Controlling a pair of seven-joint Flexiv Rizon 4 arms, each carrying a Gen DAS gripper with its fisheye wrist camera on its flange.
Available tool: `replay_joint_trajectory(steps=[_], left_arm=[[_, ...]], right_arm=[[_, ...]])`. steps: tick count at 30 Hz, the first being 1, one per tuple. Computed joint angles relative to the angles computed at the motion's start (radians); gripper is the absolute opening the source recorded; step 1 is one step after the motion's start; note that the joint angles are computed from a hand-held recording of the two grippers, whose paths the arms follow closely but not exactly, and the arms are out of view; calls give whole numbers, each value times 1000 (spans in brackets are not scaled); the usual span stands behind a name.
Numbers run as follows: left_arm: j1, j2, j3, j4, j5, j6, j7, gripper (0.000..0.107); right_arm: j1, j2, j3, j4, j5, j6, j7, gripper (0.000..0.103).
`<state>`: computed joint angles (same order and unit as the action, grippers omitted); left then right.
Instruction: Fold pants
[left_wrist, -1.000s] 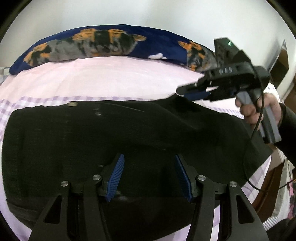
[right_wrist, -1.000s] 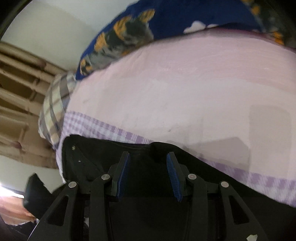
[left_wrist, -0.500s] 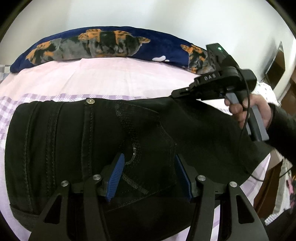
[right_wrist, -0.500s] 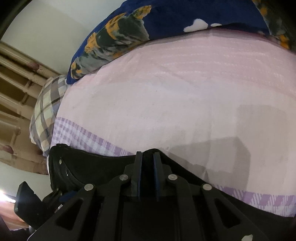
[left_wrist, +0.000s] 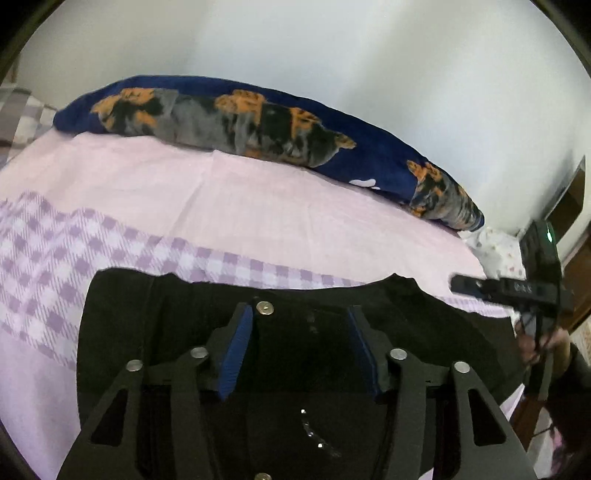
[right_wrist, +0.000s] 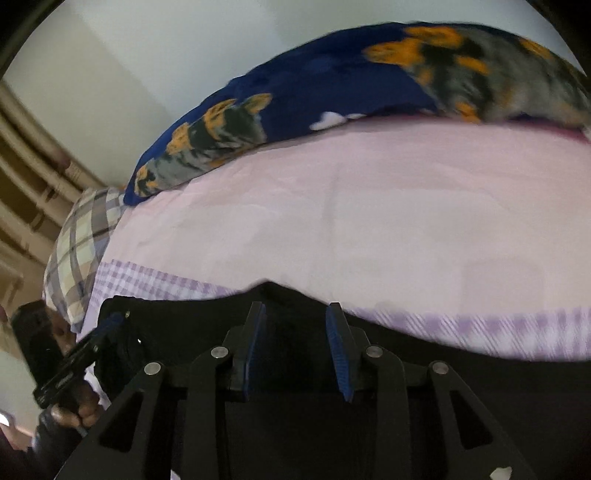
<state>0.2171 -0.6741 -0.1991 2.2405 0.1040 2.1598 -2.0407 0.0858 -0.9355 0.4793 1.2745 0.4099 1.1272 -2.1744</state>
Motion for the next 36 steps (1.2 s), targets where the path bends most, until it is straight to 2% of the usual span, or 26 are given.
replay_joint_trajectory(steps=[4,6,10,15,19,22,24,26,27,28,33,36], left_arm=[[-33,-10,24,-2,-22,-30,32,50],[-49,-9,30,-3,-42,-48,42,50],[-163,-2,110,-7,-131,-71,110,50],[-223,19,144,-12,-210,-126,163,50],[-387,42,253,-23,-353,-192,225,56],[-541,52,356,-35,-478,-231,268,62],[-595,55,383,-41,-536,-237,298,63],[-556,77,337,-39,-480,-222,279,63],[-553,81,314,-37,-501,-204,300,63],[-565,83,314,-42,-512,-203,307,63],[-505,76,202,-112,-441,-259,342,64],[-455,46,113,-175,-384,-302,354,64]], right_arm=[[-57,2,11,22,59,15,27,32],[-77,10,1,51,82,58,41,33],[-117,29,-11,123,93,154,67,36],[-255,35,42,201,122,240,82,39],[-378,36,85,252,136,288,88,39],[-470,31,116,282,142,324,90,39],[-542,18,150,293,145,330,92,39],[-610,0,191,299,152,327,88,39],[-651,-15,215,298,157,319,79,39],[-665,-20,219,296,159,315,84,39],[-737,-78,272,262,181,290,73,39],[-745,-103,282,230,198,272,63,39]])
